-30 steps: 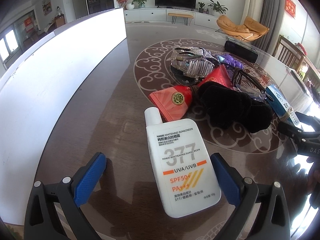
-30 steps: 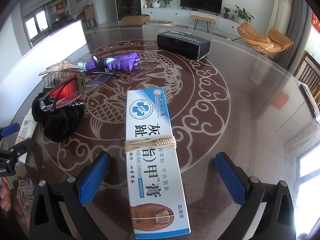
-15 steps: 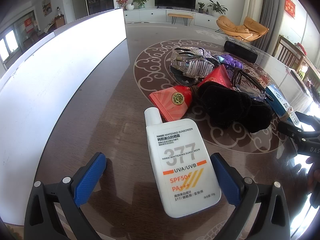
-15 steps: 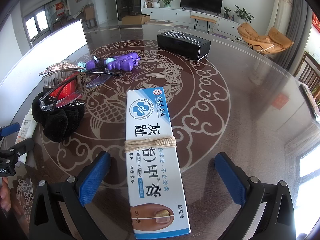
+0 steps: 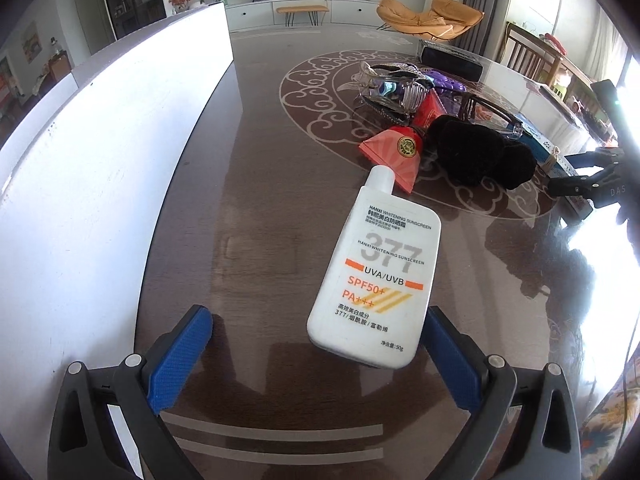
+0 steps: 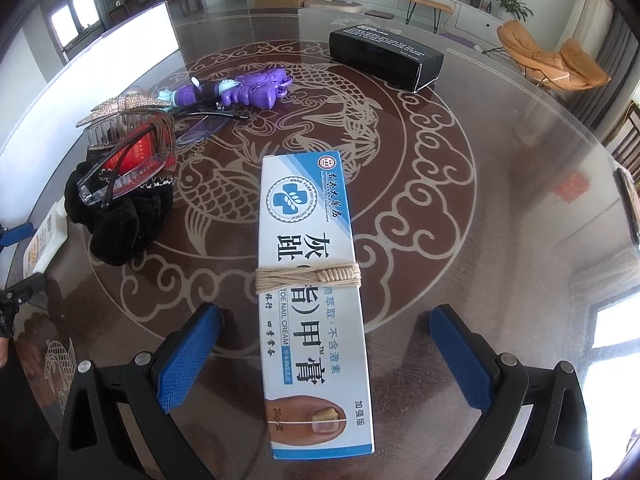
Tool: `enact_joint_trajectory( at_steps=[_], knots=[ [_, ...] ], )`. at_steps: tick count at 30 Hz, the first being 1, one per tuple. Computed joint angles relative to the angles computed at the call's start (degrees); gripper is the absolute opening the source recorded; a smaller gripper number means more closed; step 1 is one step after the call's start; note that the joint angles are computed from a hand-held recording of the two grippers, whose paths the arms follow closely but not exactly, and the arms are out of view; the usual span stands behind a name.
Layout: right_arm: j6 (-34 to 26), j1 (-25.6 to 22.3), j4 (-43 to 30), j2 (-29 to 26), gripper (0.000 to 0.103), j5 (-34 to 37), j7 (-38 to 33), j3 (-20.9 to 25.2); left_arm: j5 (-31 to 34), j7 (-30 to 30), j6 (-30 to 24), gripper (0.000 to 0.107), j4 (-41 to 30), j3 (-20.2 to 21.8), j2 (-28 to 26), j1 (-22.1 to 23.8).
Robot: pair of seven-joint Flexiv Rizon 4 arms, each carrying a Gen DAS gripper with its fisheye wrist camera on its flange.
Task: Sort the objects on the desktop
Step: 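Close the left gripper on the sunscreen bottle and lift it, then carry both items over the box and release them inside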
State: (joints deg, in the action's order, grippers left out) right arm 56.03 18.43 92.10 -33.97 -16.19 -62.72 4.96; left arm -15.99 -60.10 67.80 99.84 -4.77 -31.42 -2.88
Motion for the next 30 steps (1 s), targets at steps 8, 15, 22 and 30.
enact_joint_trajectory(
  at_steps=[8,15,22,30],
  knots=[
    [-19.0,-0.7,-12.7,-3.7,0.103,4.9,-8.5,2.3,1.3,-0.1,-0.9,0.103,-4.3,0.3,-2.8,-2.4],
    [-19.4,-0.3,-11.5,-1.0,0.043,6.4,-7.8,1.8,-0.4,1.1,2.4,0.051,-1.0,-1.9,-0.7,-0.7],
    [-16.9,0.6,-7.2,5.8,0.043,4.1,-6.5,1.9,-17.3,12.9,14.0,0.051,11.2,-17.2,5.9,10.1],
    [-23.5,4.9,-22.4,2.0,0.043,4.1,-11.4,3.7,-36.8,21.9,13.4,0.051,11.4,-24.0,13.0,18.0]
  ],
)
